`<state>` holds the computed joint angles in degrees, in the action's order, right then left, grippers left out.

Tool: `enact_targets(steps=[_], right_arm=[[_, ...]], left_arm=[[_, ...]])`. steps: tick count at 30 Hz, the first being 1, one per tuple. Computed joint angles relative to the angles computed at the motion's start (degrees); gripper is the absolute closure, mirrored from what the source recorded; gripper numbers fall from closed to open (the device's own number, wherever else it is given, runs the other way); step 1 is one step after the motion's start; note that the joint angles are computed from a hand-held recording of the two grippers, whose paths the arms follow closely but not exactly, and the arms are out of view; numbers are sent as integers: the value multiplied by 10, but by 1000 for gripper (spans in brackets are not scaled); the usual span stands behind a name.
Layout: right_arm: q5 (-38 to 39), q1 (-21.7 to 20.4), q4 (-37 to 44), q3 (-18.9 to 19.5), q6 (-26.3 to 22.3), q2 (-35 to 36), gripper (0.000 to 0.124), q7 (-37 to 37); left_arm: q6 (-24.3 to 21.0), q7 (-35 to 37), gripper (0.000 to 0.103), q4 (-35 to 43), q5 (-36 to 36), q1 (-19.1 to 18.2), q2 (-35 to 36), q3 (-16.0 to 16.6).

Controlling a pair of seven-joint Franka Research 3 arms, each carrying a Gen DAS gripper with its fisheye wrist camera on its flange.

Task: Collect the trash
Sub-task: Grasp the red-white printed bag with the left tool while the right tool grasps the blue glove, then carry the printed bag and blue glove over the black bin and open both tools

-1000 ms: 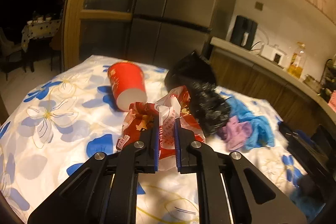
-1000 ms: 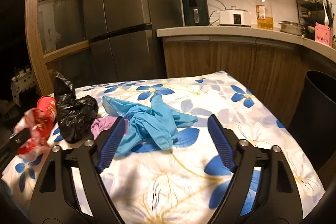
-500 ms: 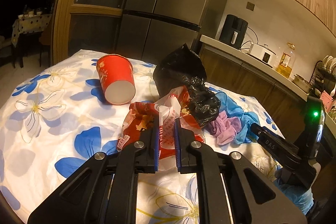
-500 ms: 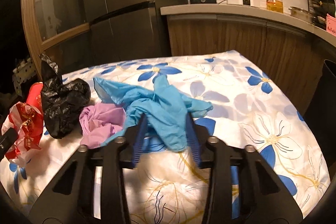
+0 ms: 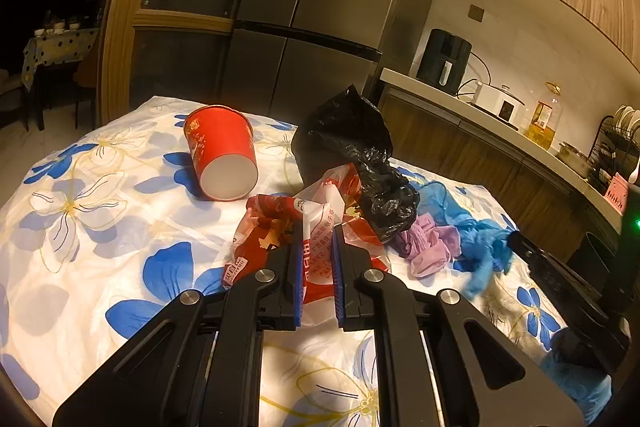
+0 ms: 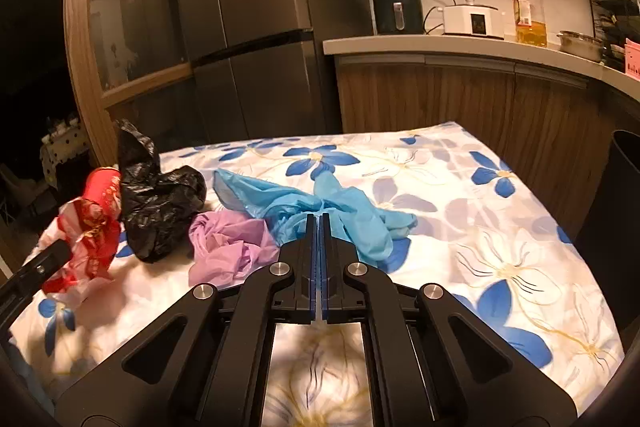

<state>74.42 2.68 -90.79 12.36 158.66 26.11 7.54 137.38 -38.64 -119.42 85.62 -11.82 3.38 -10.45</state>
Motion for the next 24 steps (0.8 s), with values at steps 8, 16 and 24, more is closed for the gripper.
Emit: enact_targets(steps=[8, 16, 24], right_arm=[[78, -21, -50, -15, -41, -58, 123, -61], [135, -17, -90, -55, -76, -105, 123, -104], [168, -21, -116, -87, -108, -138, 123, -129]], left_arm=[[-12, 12, 91, 3, -4, -4, 1, -2], [-33, 44, 91, 17, -5, -20, 3, -12], [-41, 77, 91, 56, -6, -45, 25, -17]])
